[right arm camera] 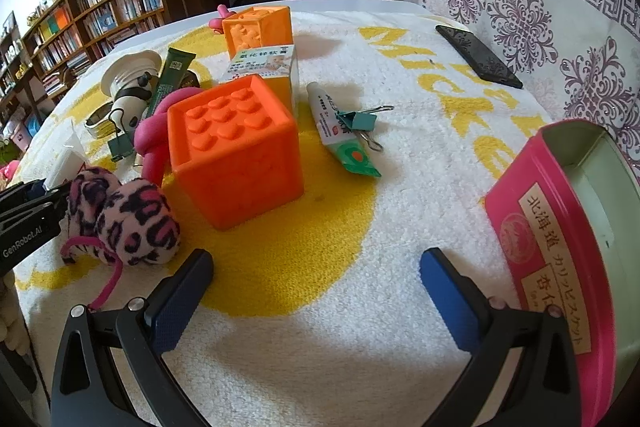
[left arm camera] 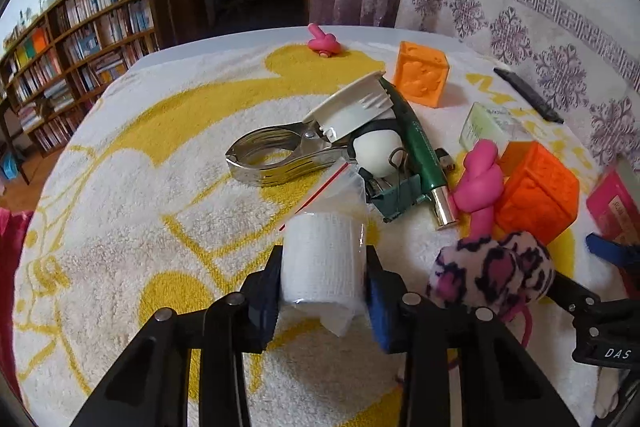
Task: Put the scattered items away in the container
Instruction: 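Close the left gripper on the white gauze bandage roll, then grasp the white-and-green ointment tube with the right gripper while the left holds the bandage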
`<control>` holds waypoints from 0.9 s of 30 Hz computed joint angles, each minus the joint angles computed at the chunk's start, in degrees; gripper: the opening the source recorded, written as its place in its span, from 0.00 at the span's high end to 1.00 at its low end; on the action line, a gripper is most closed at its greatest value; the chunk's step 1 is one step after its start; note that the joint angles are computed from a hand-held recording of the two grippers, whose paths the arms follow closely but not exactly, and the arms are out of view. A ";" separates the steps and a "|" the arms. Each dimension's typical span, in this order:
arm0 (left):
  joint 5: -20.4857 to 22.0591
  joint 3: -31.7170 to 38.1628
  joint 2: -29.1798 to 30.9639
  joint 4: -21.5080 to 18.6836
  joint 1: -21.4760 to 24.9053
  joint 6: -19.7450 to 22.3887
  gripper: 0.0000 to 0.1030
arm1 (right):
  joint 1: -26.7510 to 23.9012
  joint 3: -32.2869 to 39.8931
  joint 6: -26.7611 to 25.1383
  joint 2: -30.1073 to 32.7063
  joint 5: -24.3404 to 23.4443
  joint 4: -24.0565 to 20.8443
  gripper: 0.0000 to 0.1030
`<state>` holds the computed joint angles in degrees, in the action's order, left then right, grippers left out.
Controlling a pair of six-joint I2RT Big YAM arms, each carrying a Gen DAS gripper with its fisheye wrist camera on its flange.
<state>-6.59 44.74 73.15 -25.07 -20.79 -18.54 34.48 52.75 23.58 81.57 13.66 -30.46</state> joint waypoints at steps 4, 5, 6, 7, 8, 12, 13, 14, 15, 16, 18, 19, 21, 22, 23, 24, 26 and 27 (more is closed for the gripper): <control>4.58 -1.75 -1.58 2.34 2.88 -2.33 0.63 | -1.03 -2.30 -0.12 -2.15 -3.83 3.77 0.01; 5.08 -2.12 -1.93 2.70 3.31 -2.64 0.63 | -1.21 -3.55 -0.44 -3.41 -5.20 5.64 0.03; 5.53 -2.67 -2.56 3.13 3.81 -2.79 0.63 | -1.14 -4.57 -0.84 -4.51 -6.25 7.07 0.05; 5.37 -3.05 -3.06 3.37 4.02 -2.97 0.63 | -0.82 -5.17 -1.21 -5.34 -6.57 7.74 0.07; 5.21 -3.30 -3.41 3.57 4.12 -3.11 0.63 | -0.27 -5.55 -1.64 -5.99 -6.26 8.12 0.10; 4.68 -3.66 -4.31 4.27 3.52 -2.68 0.63 | 1.96 -4.05 -4.02 -6.24 -2.73 7.41 0.21; 4.32 -3.74 -4.48 4.52 3.12 -2.40 0.63 | 2.00 -3.10 -4.02 -5.83 -2.45 7.09 0.22; 4.01 -3.89 -4.72 4.73 2.79 -2.09 0.63 | 1.72 -2.38 -3.91 -5.49 -2.78 7.07 0.23; 3.77 -4.02 -4.88 4.92 2.56 -1.91 0.63 | 1.23 -1.87 -3.74 -5.22 -3.21 7.20 0.25; 3.59 -4.11 -4.95 5.02 2.40 -1.93 0.63 | 0.62 -1.38 -3.36 -4.92 -3.58 7.33 0.25; 3.73 -4.12 -4.89 4.89 2.47 -2.15 0.63 | -0.43 -1.25 -2.50 -4.76 -4.17 7.59 0.27; 3.84 -4.11 -4.88 4.84 2.60 -2.40 0.63 | -1.04 -1.50 -1.88 -4.94 -4.35 7.56 0.28; 3.65 -4.11 -4.81 4.88 2.62 -2.86 0.63 | -2.54 -2.02 -0.69 -5.41 -5.17 6.77 0.34; 3.51 -4.12 -4.79 4.93 2.47 -2.96 0.63 | -3.37 -1.97 -0.29 -5.39 -5.45 6.16 0.35; 3.49 -4.18 -4.81 5.02 2.32 -2.91 0.63 | -3.94 -2.04 -0.12 -5.54 -5.52 5.71 0.37; 3.51 -4.22 -4.85 5.13 2.12 -2.74 0.63 | -4.49 -1.91 -0.15 -5.52 -5.46 5.23 0.38; 3.50 -4.24 -4.88 5.14 1.82 -2.42 0.63 | -5.23 -0.76 -1.31 -4.52 -4.58 3.91 0.40; 3.54 -4.19 -4.75 5.12 1.79 -2.40 0.63 | -5.44 -0.15 -2.06 -3.87 -4.05 3.35 0.42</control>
<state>-3.05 40.55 68.40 -19.95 -19.00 -20.94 29.04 52.61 21.52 77.70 9.61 -27.11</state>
